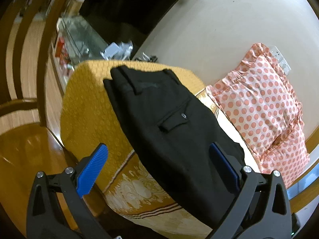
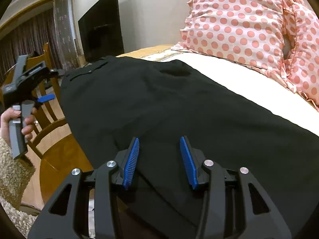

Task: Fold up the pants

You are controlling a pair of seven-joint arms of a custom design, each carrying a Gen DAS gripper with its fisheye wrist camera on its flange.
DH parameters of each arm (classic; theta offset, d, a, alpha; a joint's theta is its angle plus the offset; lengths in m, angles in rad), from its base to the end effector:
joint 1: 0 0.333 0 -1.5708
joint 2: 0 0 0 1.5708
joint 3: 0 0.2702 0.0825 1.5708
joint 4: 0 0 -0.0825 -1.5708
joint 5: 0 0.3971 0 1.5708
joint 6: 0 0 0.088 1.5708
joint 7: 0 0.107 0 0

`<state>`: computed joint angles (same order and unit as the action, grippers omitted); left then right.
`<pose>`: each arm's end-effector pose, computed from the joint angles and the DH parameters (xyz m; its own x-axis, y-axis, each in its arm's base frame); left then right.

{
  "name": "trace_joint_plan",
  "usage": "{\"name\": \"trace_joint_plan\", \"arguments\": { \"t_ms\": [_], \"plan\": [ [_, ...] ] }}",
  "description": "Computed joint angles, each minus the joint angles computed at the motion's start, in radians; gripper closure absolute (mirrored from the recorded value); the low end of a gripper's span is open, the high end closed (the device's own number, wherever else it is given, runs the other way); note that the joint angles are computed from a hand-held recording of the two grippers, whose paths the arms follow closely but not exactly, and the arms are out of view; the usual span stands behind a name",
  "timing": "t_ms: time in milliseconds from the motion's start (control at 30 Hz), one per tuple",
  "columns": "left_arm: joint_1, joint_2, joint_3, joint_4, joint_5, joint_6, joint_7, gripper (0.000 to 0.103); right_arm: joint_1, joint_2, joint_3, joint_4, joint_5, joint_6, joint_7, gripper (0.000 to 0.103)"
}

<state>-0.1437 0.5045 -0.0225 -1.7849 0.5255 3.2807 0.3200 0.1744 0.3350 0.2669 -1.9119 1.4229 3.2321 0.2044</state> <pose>0.6673 -0.1618 0.3356 0.2080 -0.7816 0.5881 -0.5611 -0.5878 -0.5828 0.5986 0.1671 0.3248 0.3153 -0.9459 -0.0766 -0.5992 -0.1359 -0.7890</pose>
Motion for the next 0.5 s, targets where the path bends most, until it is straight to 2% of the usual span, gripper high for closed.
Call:
{"name": "trace_joint_plan", "arguments": {
  "t_ms": [33, 100, 233, 267, 367, 500],
  "plan": [
    [0.06, 0.014, -0.067, 0.011, 0.002, 0.0, 0.016, 0.005, -0.014, 0.002, 0.014, 0.008, 0.035, -0.003, -0.038, 0.056],
    [0.156, 0.039, -0.176, 0.027, 0.006, -0.001, 0.047, 0.007, -0.004, 0.014, 0.003, 0.024, 0.045, -0.005, -0.052, 0.055],
    [0.399, 0.138, -0.469, 0.073, 0.019, -0.023, 0.146, 0.017, -0.002, 0.024, -0.004, 0.04, 0.051, -0.013, -0.063, 0.055],
    [0.432, 0.158, -0.514, 0.08, 0.016, -0.03, 0.167, 0.018, -0.007, 0.025, 0.001, 0.046, 0.08, -0.014, -0.092, 0.054],
    [0.507, 0.211, -0.621, 0.098, -0.007, -0.049, 0.23, 0.024, 0.007, 0.028, -0.014, 0.058, 0.135, -0.018, -0.145, 0.054],
    [0.481, 0.165, -0.589, 0.072, -0.037, -0.003, 0.227, 0.025, 0.038, 0.029, -0.051, 0.073, 0.21, -0.033, -0.213, 0.053]
  ]
}}
